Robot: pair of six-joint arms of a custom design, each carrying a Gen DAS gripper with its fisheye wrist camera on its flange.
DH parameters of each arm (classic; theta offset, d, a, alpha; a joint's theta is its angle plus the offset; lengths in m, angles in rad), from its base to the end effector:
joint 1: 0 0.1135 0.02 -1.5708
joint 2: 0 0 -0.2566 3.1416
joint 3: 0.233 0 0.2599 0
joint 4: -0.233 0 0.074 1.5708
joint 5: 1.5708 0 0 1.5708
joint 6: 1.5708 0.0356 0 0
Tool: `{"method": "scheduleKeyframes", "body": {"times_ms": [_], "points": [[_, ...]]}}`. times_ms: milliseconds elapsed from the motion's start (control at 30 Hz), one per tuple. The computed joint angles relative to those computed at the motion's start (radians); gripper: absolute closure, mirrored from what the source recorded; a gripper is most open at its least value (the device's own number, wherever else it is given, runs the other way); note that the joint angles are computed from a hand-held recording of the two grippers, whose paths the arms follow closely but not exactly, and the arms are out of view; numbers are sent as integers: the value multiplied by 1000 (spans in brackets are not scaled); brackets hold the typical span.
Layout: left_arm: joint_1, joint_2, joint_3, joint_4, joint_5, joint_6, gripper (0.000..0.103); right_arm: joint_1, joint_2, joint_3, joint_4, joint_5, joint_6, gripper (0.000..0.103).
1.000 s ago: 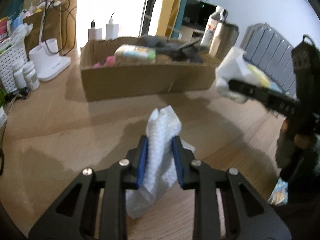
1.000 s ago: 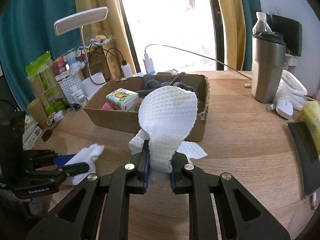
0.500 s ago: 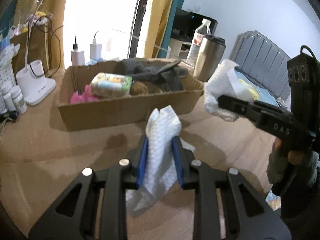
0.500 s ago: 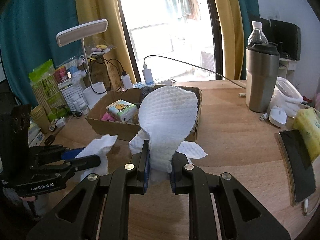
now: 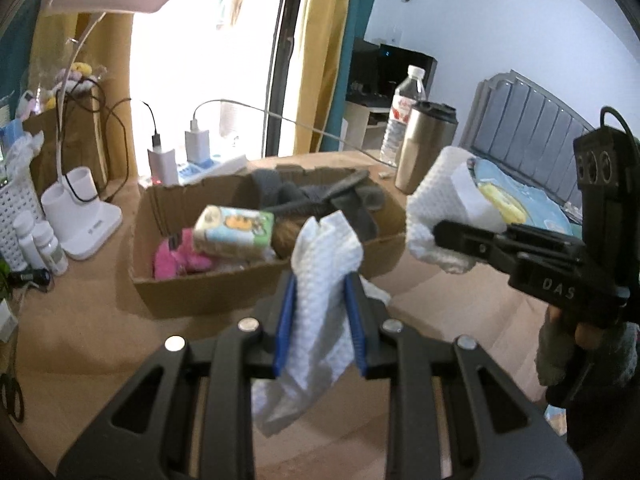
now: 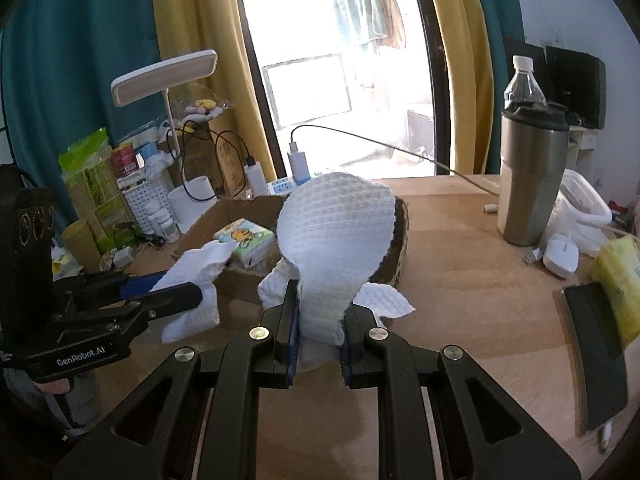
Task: Organize soft objects
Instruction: 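Carry both white wipes into the cardboard box and open both grippers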
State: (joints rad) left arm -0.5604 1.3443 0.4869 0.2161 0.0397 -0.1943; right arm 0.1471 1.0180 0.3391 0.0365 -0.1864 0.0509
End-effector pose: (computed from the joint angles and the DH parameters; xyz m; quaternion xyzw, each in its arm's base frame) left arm 0.2204 -0.1399 0.1461 0.1714 0.8772 -0.1816 0.4100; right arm 0.2038 0.0369 0.1545 -0.0844 0.8873 0.1269 0.4354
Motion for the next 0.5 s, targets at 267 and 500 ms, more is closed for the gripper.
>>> {"method": "scheduleKeyframes", "body": {"times_ms": [267,500], "points": [[82,11,29,6,17,21,77,-20,73,54,33,1,-23,86],[166,44,57,23,41,42,77,-3,165,102,74,2,-30,86]]}}
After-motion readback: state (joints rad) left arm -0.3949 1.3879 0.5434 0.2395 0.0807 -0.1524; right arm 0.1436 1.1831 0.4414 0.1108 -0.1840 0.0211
